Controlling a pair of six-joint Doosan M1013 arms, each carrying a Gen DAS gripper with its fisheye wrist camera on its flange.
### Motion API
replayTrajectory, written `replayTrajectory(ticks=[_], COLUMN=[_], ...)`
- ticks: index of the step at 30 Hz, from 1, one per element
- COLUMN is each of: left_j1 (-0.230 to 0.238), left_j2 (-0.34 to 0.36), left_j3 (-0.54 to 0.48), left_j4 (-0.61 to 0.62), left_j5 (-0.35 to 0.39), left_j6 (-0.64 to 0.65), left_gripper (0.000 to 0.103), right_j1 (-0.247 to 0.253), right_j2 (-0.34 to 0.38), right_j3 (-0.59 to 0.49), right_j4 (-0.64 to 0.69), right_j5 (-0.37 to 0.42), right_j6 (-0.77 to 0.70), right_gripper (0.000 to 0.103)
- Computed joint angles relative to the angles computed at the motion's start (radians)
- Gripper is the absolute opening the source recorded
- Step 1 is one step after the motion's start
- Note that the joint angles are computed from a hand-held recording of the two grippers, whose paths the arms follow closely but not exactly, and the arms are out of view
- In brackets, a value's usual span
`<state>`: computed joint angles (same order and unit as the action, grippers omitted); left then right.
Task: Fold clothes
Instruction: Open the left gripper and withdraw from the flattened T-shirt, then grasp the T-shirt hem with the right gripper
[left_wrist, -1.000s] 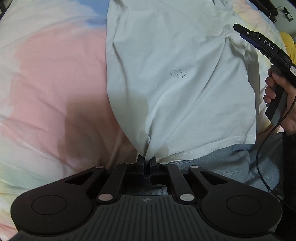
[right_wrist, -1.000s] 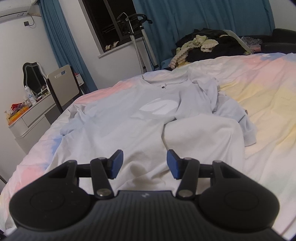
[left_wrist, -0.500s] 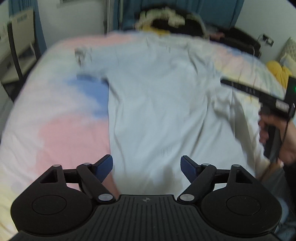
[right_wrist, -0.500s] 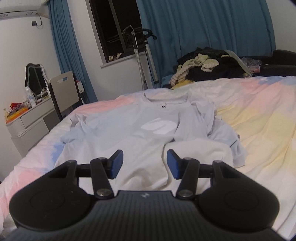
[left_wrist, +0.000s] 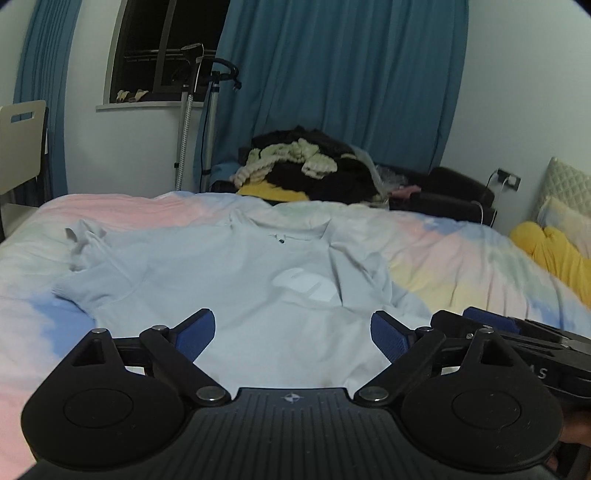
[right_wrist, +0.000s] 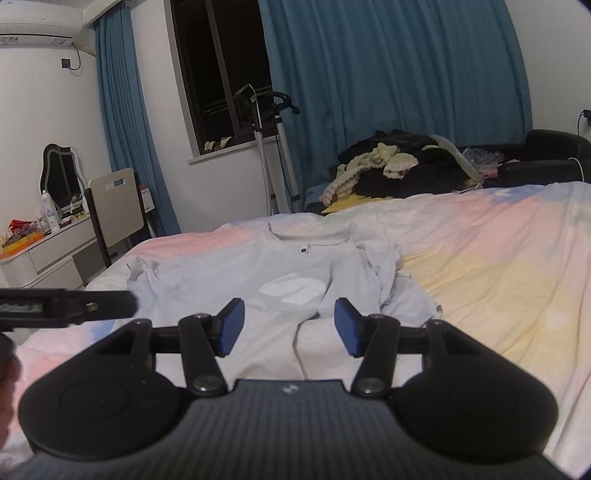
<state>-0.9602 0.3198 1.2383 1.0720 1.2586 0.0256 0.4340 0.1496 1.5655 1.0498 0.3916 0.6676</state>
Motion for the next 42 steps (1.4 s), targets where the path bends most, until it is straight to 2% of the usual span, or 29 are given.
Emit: replayTrajectory(ticks=[3,9,12,14,18,20,26,30,34,36,38,41,42], left_j1=[-0.003,0.001,-0.001,-0.003,-0.008,-0.011,-0.015,-0.016,-0.014,-0.010,-0.004,0.006,0.009], left_j2=[-0.007,-0.016,-0.017,-0.022,-0.030,-0.031,-0.031,-0.031,-0.035,-0.041,-0.045,-0.045,-0.043], left_j3=[0.051,0.086,0.093,0.100,0.111,0.114,0.116,0.115,0.121,0.128,0.133,0.133,0.131], left_j4=[0.020,0.032,0.053,0.056,0.064,0.071,0.074,0.070,0.067,0.065,0.057,0.033,0.024], left_j5=[-0.006,0.007,0.007,0.009,0.025,0.033,0.046,0.056,0.050,0.034,0.013,-0.014,-0.019], left_j6=[-0.033,-0.062,-0.072,-0.086,-0.136,-0.144,-0.149,-0.156,-0.184,-0.220,-0.248,-0.250,-0.237], left_gripper=[0.093,0.094,0.096,0.097,0.097,0.098,0.099,0.099,0.100,0.100,0.100,0.101,0.101], right_j1=[0.003,0.014,0.018,0.019,0.021,0.021,-0.002,-0.054,-0.120,-0.144,-0.161,-0.178,-0.183], right_j2=[0.013,0.036,0.036,0.036,0.039,0.042,0.062,0.107,0.181,0.221,0.254,0.295,0.307], right_j3=[-0.009,-0.028,-0.026,-0.024,-0.025,-0.025,-0.059,-0.137,-0.244,-0.286,-0.310,-0.335,-0.342], right_j4=[-0.033,-0.068,-0.071,-0.075,-0.100,-0.102,-0.087,-0.042,-0.080,-0.135,-0.163,-0.147,-0.133], right_j5=[0.000,-0.001,-0.020,-0.029,-0.046,-0.057,-0.051,0.007,0.099,0.139,0.183,0.269,0.300], right_j6=[0.039,0.089,0.079,0.083,0.104,0.111,0.141,0.191,0.369,0.463,0.536,0.578,0.582], right_gripper=[0.061,0.067,0.074,0.083,0.094,0.103,0.103,0.103,0.101,0.089,0.070,0.052,0.049])
